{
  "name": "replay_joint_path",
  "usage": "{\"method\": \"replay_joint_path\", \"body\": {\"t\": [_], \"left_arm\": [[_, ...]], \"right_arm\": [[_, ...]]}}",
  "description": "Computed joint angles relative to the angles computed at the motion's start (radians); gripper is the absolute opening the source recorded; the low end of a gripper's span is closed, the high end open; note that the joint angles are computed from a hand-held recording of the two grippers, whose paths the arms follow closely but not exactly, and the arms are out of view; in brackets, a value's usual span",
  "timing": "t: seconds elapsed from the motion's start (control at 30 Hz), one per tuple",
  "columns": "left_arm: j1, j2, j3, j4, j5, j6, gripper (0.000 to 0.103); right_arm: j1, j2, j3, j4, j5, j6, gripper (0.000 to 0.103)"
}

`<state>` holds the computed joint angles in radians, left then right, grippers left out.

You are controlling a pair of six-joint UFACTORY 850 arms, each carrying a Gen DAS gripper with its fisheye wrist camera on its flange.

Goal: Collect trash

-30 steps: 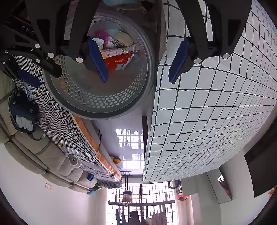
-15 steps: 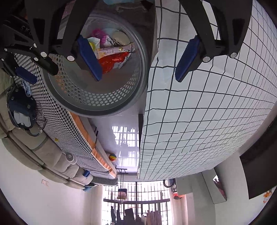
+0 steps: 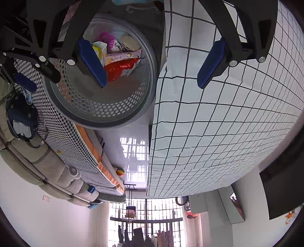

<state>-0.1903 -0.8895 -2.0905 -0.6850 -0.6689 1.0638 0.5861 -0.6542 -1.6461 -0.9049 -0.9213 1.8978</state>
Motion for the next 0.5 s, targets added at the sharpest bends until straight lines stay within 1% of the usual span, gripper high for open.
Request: {"method": "replay_joint_path", "body": {"t": [0.5], "left_arm": [[0.0,0.003,0.015,0.012,0.027,-0.014,0.097]], "right_arm": [[0.001,-0.005,-0.004,0.004,-0.007,0.004,0.077]]}}
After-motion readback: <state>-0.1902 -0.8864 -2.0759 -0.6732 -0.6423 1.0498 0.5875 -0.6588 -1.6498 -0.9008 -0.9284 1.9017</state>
